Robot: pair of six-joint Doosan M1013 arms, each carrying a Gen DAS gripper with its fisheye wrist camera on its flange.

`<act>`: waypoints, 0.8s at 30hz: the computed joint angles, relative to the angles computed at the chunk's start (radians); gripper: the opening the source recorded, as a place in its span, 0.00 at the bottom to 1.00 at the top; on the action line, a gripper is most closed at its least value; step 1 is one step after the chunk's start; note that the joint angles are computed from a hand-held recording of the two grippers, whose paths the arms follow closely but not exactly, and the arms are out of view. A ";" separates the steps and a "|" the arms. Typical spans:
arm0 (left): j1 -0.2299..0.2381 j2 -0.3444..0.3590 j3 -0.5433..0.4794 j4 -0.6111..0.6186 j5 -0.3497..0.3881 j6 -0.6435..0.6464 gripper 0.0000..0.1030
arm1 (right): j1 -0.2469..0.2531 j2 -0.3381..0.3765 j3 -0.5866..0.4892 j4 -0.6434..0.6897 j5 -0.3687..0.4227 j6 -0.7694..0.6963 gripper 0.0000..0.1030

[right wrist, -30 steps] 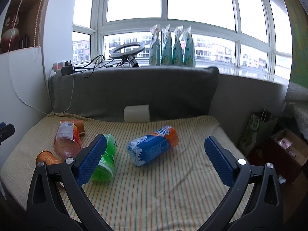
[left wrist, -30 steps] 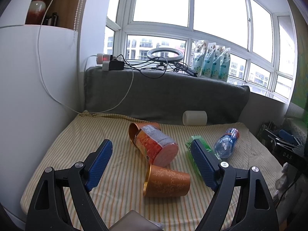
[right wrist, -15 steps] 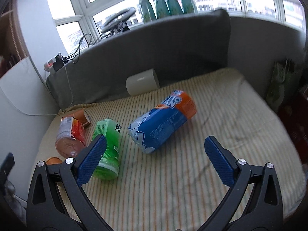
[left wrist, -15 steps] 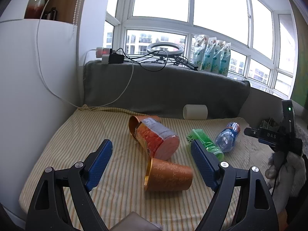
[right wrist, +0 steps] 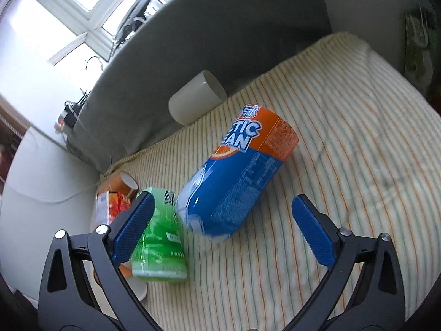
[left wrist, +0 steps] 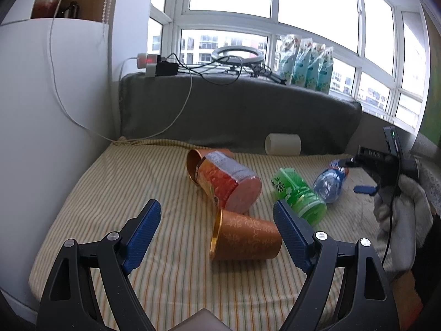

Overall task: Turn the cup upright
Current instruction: 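Move the right tool down to the lying blue-and-orange Arctic Ocean cup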

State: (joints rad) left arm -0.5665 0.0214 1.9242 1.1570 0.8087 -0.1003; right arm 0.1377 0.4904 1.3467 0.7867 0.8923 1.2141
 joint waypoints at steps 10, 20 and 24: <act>0.009 0.005 -0.005 -0.051 -0.024 0.049 0.81 | 0.002 0.088 -0.114 -0.023 0.133 0.133 0.87; 0.016 0.009 -0.007 -0.100 -0.042 0.089 0.81 | 0.003 0.138 -0.166 0.017 0.201 0.159 0.74; 0.017 0.009 -0.007 -0.113 -0.048 0.094 0.81 | -0.001 0.133 -0.159 0.045 0.219 0.132 0.67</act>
